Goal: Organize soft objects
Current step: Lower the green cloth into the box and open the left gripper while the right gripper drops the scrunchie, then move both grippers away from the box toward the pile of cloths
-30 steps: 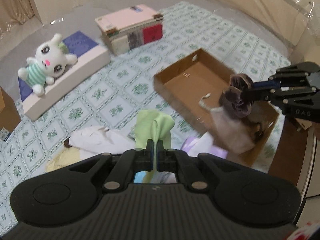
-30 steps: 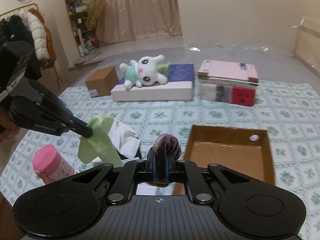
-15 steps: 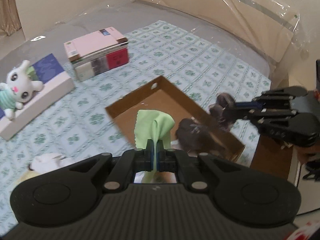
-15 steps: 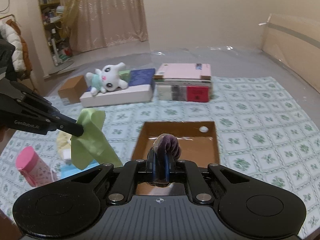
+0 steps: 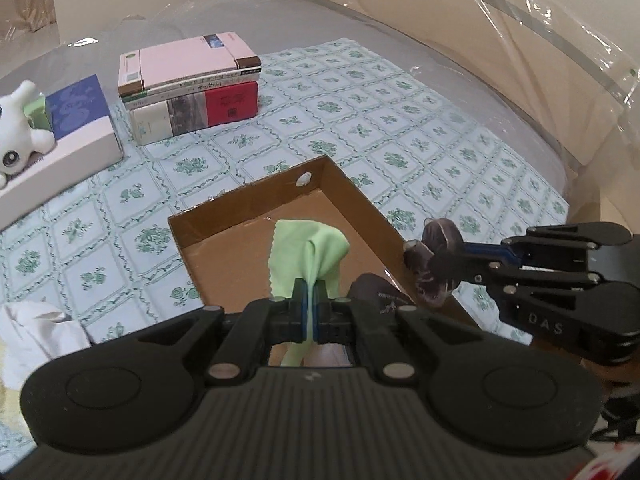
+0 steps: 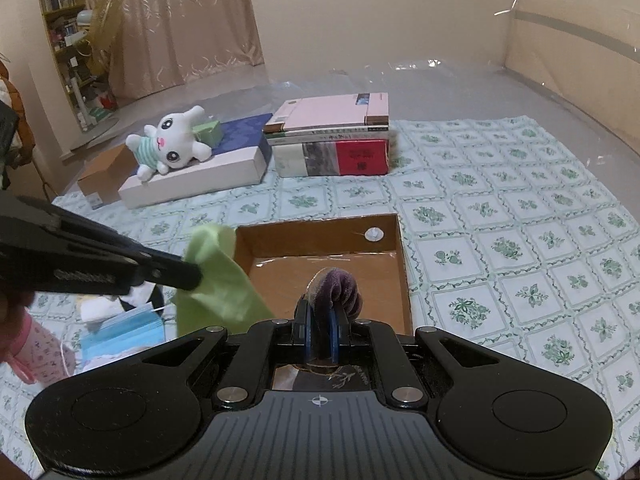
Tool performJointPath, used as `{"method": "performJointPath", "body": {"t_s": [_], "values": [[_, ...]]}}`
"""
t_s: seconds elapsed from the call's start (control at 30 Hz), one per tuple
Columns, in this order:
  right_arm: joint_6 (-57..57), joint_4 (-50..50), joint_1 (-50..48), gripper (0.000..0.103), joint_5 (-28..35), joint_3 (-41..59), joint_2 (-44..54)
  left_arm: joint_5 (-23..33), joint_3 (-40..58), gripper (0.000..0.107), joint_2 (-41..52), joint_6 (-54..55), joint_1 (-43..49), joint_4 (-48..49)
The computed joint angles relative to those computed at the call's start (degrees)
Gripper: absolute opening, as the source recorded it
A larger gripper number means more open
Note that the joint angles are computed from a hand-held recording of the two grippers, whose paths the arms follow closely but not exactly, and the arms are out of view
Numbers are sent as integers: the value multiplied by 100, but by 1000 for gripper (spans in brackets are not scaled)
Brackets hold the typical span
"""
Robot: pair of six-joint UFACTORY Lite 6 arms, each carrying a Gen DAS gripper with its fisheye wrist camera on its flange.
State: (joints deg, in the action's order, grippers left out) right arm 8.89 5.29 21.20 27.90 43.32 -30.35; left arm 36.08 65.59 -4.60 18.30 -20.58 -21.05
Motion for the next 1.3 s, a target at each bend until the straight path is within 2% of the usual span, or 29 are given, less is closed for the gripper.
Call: {"method": "performJointPath", "body": {"t_s": [0.03, 0.1, 0.13, 0.17, 0.53, 0.7, 0.77, 0.8, 0.83, 0.87, 0.9, 0.93, 1.03, 1.17, 1.3], "values": [[-134, 119, -51, 9, -44, -4, 65, -88, -27, 3, 81, 27, -14, -48], [-382, 327, -139, 9, -134, 10, 219, -233, -94, 15, 179, 81, -34, -107], [-486, 412, -171, 9, -164, 0, 261, -301, -150, 24, 183, 104, -36, -85], [-582, 494, -200, 9, -199, -8, 310, -362, -198, 26, 188, 175, -27, -101], [-1042, 1048, -245, 9, -505, 32, 839, -359, -593, 26, -338, 683, 647, -205], [-668, 726, -42, 9, -743, 153, 1078, -319, -710, 26, -521, 940, 871, -339], [-1037, 1109, -35, 9, -846, 191, 1166, -337, -765, 26, -589, 988, 940, -334], [-1130, 1232, -31, 13, -868, 211, 1201, -334, -795, 26, -630, 1023, 972, -337], [-1079, 1218, -11, 22, -911, 222, 1227, -349, -839, 26, -684, 1071, 1011, -353], [-808, 973, 40, 29, -977, 206, 1222, -351, -880, 26, -749, 1097, 1038, -356], [-462, 658, 99, 43, -1034, 193, 1212, -350, -922, 26, -801, 1163, 1073, -398], [-255, 476, 135, 48, -1066, 185, 1198, -330, -967, 26, -858, 1266, 1127, -468], [284, -56, 255, 48, -1018, 151, 1111, -250, -1113, 26, -1066, 1521, 1270, -588], [1582, -1380, 629, 48, -764, 134, 894, -43, -1298, 26, -1403, 1803, 1536, -724], [2645, -2244, 1079, 48, -411, 68, 558, 348, -1469, 27, -1848, 2207, 1976, -975]]}}
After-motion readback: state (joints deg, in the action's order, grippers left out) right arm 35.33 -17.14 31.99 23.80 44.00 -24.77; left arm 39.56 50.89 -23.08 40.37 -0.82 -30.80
